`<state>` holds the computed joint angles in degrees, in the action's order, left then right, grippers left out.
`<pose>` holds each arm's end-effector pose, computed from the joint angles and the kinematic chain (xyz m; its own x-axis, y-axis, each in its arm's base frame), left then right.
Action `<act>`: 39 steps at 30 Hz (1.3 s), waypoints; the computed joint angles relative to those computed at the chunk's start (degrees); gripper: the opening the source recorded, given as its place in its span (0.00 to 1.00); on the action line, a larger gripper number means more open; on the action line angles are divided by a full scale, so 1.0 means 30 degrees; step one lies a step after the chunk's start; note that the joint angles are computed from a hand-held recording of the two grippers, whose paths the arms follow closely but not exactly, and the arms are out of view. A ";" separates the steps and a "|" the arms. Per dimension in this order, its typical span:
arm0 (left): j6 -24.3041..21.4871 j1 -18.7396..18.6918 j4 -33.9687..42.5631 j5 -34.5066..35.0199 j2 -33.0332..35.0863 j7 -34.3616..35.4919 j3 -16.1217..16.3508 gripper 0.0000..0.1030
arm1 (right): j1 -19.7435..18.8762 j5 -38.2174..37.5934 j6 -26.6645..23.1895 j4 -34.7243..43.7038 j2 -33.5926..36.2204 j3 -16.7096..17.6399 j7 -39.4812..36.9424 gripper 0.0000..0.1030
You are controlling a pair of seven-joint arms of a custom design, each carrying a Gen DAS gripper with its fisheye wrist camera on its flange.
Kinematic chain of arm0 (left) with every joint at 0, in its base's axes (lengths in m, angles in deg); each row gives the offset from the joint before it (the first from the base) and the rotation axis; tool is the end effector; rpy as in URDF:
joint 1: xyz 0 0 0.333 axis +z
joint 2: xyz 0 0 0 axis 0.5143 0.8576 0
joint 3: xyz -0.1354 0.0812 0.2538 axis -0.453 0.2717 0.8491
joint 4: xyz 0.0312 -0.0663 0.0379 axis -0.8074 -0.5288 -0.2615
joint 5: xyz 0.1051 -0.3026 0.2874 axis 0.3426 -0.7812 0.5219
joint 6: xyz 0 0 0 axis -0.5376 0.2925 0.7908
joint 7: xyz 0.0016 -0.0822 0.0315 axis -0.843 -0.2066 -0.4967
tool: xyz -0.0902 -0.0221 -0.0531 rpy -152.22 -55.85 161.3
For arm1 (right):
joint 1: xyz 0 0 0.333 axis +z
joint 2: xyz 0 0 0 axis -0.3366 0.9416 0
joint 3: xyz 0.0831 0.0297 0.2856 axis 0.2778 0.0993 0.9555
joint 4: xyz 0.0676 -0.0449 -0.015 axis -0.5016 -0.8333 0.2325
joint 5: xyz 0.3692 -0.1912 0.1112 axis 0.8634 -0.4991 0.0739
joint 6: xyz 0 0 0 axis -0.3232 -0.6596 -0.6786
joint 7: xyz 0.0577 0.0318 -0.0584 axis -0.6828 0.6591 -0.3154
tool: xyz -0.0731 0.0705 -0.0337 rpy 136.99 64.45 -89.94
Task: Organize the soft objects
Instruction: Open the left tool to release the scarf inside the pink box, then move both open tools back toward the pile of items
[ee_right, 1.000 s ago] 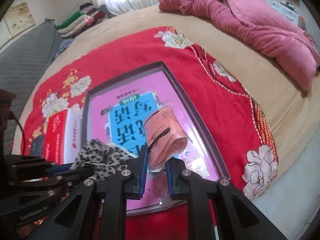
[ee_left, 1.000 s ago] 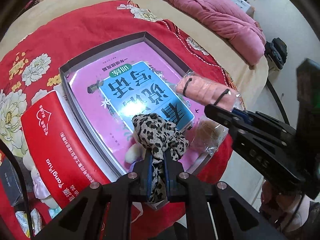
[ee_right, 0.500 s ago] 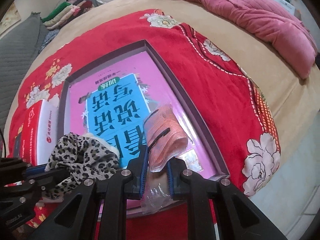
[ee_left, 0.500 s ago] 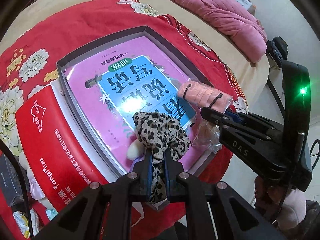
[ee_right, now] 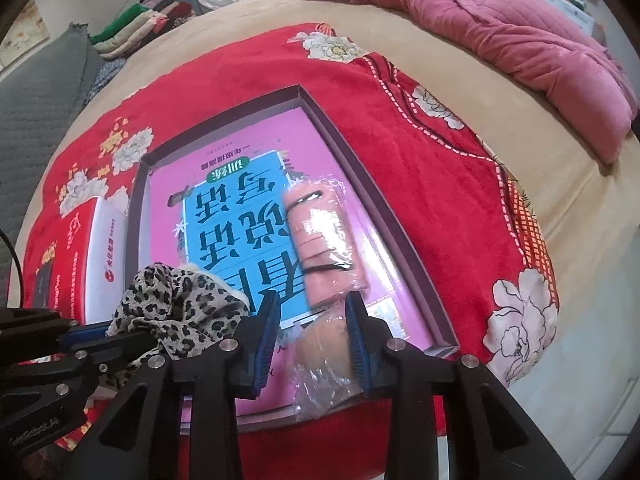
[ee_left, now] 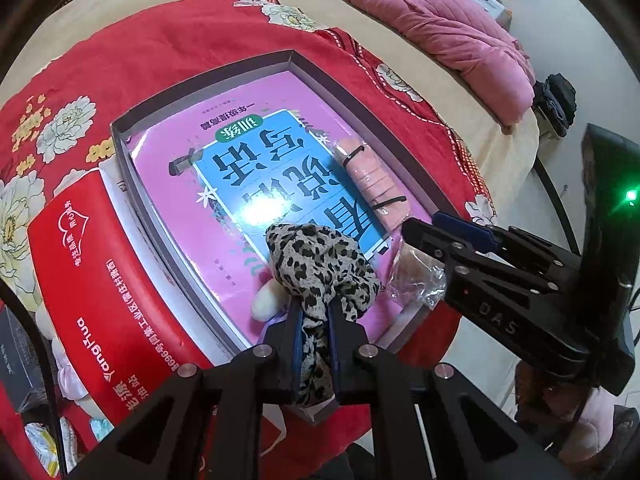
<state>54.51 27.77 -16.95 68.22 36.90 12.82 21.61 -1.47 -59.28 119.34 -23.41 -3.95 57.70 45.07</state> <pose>0.6332 -0.1374 0.4948 -0.1969 -0.9409 0.2755 -0.9598 0.1277 -0.2501 0.6413 0.2787 0.4736 0.1400 -0.9822 -0.1255 -0.8924 -0.0702 -0.4458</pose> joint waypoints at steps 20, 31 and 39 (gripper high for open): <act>-0.0109 -0.0182 0.0197 0.1310 -0.0037 -0.0892 -0.0010 0.37 | 0.0027 -0.0252 0.0574 -0.1483 -0.1894 -0.0055 0.0737 0.44; 0.0994 -0.0194 -0.0480 0.1503 -0.0930 -0.0828 0.0022 0.47 | 0.0098 -0.0643 0.1059 -0.2079 -0.2819 -0.0118 0.1688 0.53; 0.1444 0.0054 -0.1123 0.1179 -0.1840 -0.0877 0.0186 0.47 | 0.0184 -0.1133 0.1054 -0.2374 -0.3334 -0.0101 0.2443 0.57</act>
